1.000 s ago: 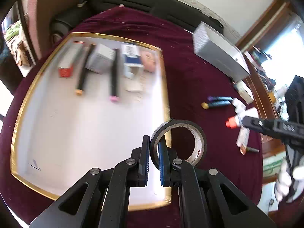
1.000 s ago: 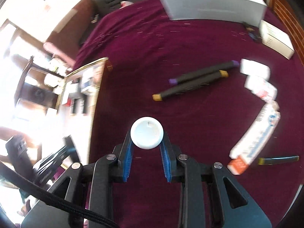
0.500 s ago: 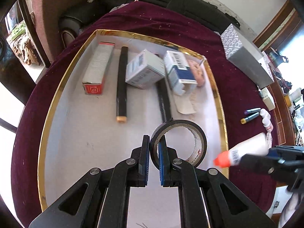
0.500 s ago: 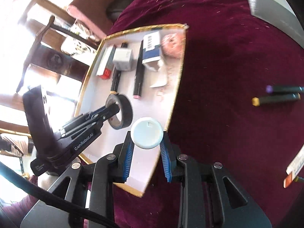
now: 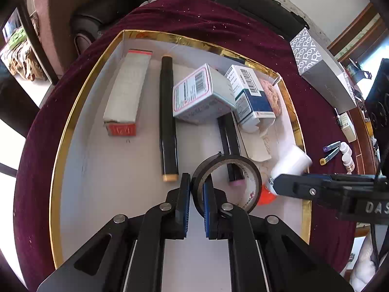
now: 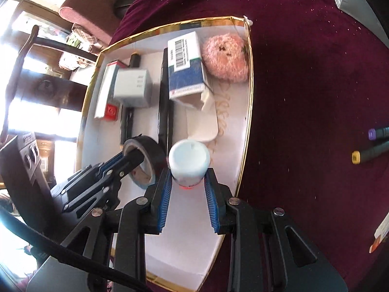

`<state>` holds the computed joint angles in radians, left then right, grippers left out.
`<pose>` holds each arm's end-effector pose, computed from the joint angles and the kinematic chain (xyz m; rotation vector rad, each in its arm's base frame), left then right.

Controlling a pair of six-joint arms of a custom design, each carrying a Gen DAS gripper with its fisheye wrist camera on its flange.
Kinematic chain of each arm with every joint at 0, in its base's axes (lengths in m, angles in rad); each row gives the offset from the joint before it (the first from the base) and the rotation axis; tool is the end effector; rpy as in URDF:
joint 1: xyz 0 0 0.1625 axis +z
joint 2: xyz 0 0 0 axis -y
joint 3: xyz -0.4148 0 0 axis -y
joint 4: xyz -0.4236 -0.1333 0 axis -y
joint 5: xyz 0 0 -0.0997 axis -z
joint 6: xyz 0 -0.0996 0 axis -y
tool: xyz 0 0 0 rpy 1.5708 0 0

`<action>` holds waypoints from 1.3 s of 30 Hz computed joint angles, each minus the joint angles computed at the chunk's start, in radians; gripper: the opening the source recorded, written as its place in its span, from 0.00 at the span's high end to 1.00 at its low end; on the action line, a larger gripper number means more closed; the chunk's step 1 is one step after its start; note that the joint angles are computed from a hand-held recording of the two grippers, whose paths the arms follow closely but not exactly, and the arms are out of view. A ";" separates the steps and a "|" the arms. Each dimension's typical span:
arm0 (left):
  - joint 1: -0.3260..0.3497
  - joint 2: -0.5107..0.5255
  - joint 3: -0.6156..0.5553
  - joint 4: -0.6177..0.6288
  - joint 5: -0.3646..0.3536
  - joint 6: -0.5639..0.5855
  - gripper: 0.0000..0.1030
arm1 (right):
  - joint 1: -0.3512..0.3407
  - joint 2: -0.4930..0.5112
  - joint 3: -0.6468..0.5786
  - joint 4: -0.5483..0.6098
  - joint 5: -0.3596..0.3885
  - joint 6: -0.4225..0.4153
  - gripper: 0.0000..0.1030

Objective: Organize objects
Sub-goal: 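Carry the tape roll and white bottle into the tray and release them, then withdraw both open tools from the tray back over the table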

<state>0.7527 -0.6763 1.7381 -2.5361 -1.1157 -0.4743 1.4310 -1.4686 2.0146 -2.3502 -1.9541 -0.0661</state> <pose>-0.3318 -0.5534 -0.0464 0.4931 2.6631 -0.2732 0.0223 -0.5310 0.2884 -0.1624 -2.7215 0.2635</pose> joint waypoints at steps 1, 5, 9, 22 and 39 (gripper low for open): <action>0.001 0.002 -0.003 0.001 0.002 0.003 0.94 | -0.003 0.004 -0.007 0.003 -0.004 0.002 0.75; 0.005 0.010 -0.012 -0.006 0.003 0.024 0.94 | -0.011 0.032 -0.032 0.006 -0.012 0.028 0.75; 0.008 0.013 -0.015 -0.015 0.001 0.030 0.91 | -0.014 0.043 -0.040 0.004 -0.014 0.034 0.75; -0.010 -0.020 -0.003 0.078 -0.003 -0.060 0.55 | 0.010 0.031 -0.022 -0.021 -0.049 0.010 0.68; -0.101 -0.129 0.122 0.063 -0.002 -0.256 0.55 | -0.036 -0.224 0.142 -0.052 0.067 -0.069 0.48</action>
<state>0.6517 -0.8056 1.8601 -2.4730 -1.1177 -0.7304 1.3955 -1.6924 2.1564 -2.4018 -1.8869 -0.1347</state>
